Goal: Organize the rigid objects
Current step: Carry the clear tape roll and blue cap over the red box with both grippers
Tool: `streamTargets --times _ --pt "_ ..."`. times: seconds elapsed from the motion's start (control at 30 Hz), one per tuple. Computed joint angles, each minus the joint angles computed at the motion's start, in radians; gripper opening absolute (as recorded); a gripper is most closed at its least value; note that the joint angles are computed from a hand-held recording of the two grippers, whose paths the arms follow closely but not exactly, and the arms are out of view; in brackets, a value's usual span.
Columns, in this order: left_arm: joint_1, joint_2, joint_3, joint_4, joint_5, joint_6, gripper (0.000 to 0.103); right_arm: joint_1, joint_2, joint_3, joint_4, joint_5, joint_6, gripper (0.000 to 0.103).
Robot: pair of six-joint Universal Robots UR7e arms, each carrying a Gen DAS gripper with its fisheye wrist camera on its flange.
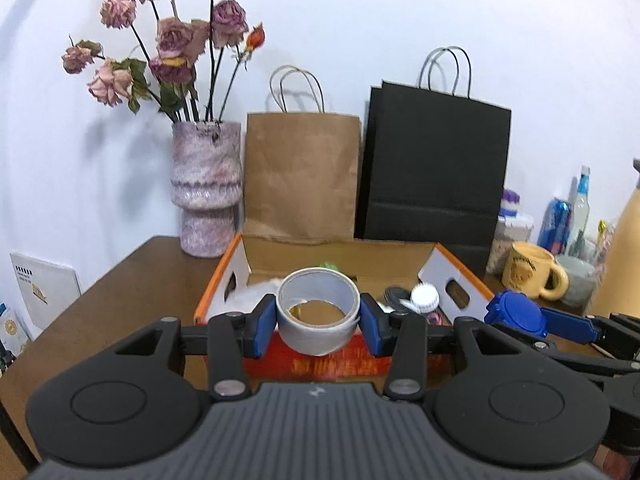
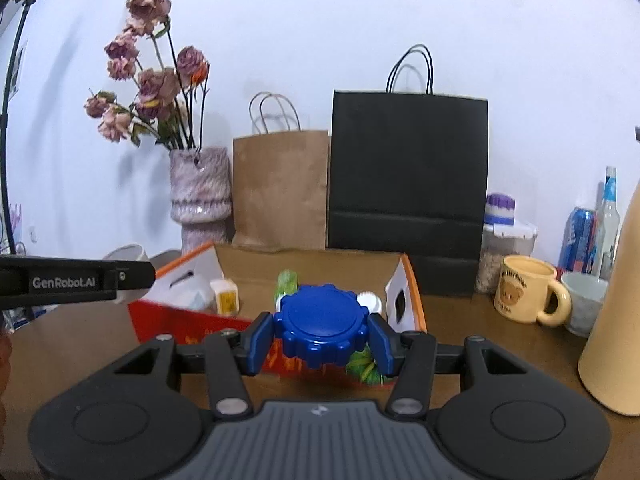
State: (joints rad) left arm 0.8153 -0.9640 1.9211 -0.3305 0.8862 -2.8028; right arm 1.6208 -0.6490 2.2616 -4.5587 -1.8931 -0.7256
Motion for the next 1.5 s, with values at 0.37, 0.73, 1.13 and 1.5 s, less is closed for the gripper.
streamTargets --times 0.37,0.73,1.13,1.5 --pt "0.023 0.04 -0.084 -0.019 0.015 0.01 0.044 -0.001 -0.025 -0.085 0.097 0.005 0.025 0.05" --pt "0.066 0.115 -0.204 0.012 0.018 0.026 0.044 -0.015 -0.018 -0.185 0.196 0.011 0.045 0.05" --pt "0.111 0.204 -0.347 0.051 0.023 0.06 0.044 -0.034 0.005 -0.304 0.305 0.02 0.043 0.05" --pt "0.144 0.295 -0.483 0.118 0.013 0.078 0.044 -0.054 0.028 -0.394 0.399 0.025 0.042 0.05"
